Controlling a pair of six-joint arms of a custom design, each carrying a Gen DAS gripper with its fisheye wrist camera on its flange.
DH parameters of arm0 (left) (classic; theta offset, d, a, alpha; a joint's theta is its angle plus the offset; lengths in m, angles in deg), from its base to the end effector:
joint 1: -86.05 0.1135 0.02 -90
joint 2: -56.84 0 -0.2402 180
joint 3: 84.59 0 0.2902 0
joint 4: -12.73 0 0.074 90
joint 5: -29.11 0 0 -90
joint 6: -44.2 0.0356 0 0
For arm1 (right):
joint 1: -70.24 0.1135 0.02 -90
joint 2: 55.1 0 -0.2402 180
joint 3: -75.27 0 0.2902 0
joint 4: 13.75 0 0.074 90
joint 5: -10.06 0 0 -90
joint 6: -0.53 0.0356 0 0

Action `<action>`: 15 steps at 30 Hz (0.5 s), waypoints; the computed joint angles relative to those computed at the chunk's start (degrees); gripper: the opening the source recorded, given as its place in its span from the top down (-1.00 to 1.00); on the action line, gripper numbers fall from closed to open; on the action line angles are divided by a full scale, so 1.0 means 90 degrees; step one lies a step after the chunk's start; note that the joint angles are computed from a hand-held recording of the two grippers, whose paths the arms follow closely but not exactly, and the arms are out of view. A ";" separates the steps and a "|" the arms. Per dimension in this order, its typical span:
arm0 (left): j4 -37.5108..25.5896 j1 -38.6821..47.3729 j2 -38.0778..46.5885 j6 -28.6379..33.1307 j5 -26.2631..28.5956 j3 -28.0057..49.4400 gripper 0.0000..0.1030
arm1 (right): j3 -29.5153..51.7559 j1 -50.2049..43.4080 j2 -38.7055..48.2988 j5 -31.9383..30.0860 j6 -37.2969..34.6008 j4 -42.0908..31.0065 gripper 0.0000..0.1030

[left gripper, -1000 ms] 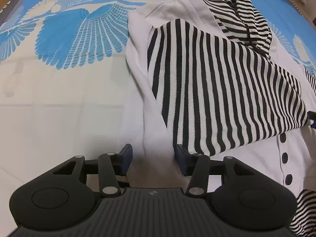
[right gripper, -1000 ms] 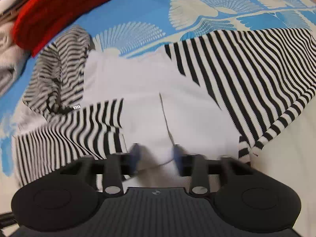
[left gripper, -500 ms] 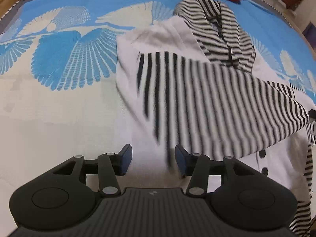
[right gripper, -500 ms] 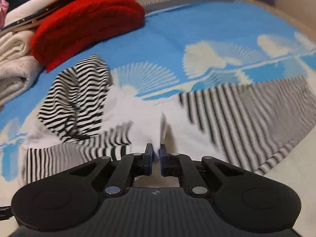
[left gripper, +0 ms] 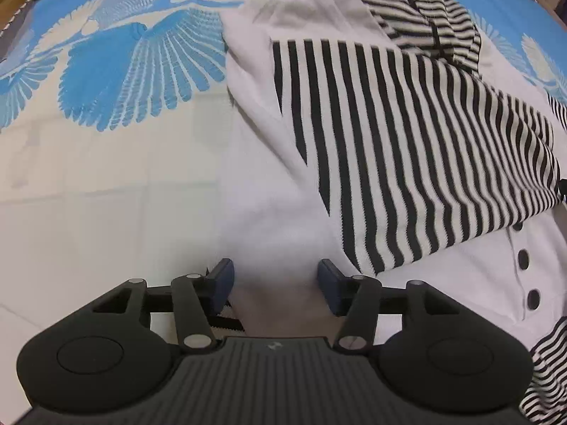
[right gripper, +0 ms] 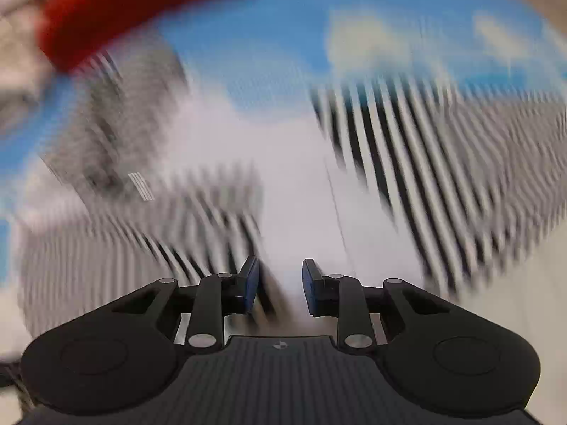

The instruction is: Fold small clothes

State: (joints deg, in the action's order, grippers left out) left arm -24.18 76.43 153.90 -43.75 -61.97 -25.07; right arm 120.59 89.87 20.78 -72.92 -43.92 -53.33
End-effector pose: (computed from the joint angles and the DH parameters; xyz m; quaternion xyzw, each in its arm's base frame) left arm 0.3048 -0.0510 0.0695 0.0995 0.9858 0.0004 0.1356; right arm 0.2355 0.0794 0.0961 0.2308 0.9558 0.0419 0.1775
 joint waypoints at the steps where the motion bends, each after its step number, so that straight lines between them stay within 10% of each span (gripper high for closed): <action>1: 0.0070 -0.0016 -0.0168 -0.0013 0.0063 -0.0088 -0.14 | -0.0078 -0.0005 0.0010 0.0072 0.0239 0.0072 0.41; 10: 0.0248 -0.0192 -0.0243 -0.0105 0.0144 -0.0297 -0.30 | -0.0326 -0.0289 -0.0923 -0.0013 -0.0274 -0.0700 0.36; 15: 0.0475 -0.0524 -0.2308 -0.0858 0.0215 -0.1109 -0.30 | -0.0576 -0.0359 -0.2519 0.0458 -0.0965 -0.1112 0.35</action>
